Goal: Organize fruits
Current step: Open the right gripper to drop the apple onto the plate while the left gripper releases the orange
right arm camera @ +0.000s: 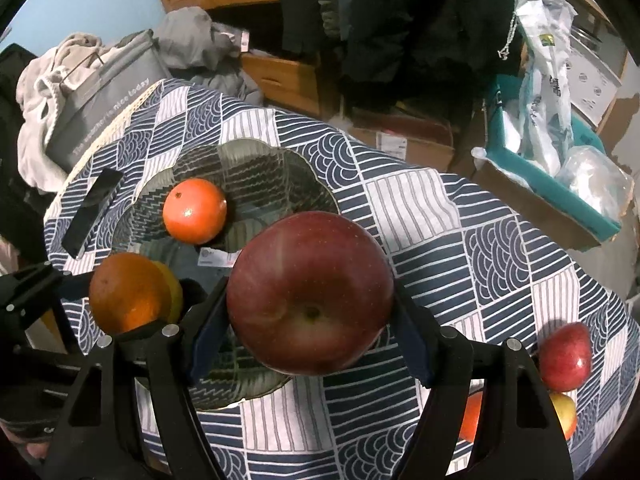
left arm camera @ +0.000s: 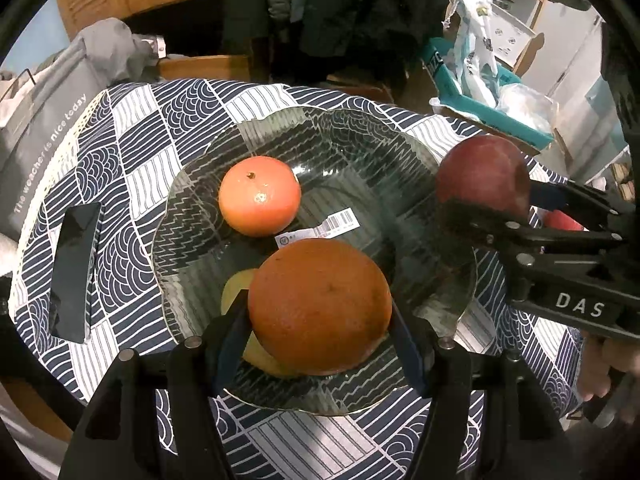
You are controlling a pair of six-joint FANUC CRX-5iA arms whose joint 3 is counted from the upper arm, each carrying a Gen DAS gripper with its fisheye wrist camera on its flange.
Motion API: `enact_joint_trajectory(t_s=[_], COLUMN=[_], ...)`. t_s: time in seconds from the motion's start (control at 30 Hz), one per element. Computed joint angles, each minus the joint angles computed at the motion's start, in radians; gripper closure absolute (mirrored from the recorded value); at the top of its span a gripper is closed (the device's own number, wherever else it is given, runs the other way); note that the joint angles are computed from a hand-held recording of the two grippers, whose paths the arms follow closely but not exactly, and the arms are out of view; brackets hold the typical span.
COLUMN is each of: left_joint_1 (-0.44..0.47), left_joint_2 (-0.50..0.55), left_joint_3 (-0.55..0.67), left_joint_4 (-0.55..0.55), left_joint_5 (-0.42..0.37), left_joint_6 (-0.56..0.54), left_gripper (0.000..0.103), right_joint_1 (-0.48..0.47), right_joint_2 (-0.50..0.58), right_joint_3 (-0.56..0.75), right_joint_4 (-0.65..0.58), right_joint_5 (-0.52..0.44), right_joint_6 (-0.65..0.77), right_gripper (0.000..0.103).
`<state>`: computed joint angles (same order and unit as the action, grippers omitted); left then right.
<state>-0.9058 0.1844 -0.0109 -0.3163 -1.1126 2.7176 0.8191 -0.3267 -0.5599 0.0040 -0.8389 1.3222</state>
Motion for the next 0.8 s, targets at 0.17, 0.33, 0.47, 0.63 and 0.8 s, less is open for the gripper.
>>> enact_joint_trajectory(t_s=[0.17,0.33,0.47,0.63,0.8], left_joint_1=[-0.003,-0.003,0.004,-0.002,0.004], left_joint_2=[0.008,0.009,0.0,-0.009,-0.029], left_joint_3=[0.009,0.01,-0.005,-0.004,-0.023], left_joint_4=[0.002,0.006,0.021,0.004,0.007], left_joint_5=[-0.01,-0.011,0.002,-0.005,0.011], left_joint_6=[-0.013,-0.02,-0.02,-0.004,0.012], left_gripper=[0.035,0.035,0.028,0.028,0.028], right_joint_1=[0.002,0.003,0.002,-0.007,-0.011], right_joint_2=[0.008,0.018,0.02,0.028,0.024], right_joint_3=[0.006,0.014,0.017,0.039,0.039], right_joint_4=[-0.007,-0.011,-0.023,-0.081,-0.082], right_joint_5=[-0.005,-0.012,-0.012,-0.03,-0.028], right_joint_6=[0.009,0.019,0.027,0.076,0.064], right_gripper=[0.028,0.027,0.026,0.026,0.026])
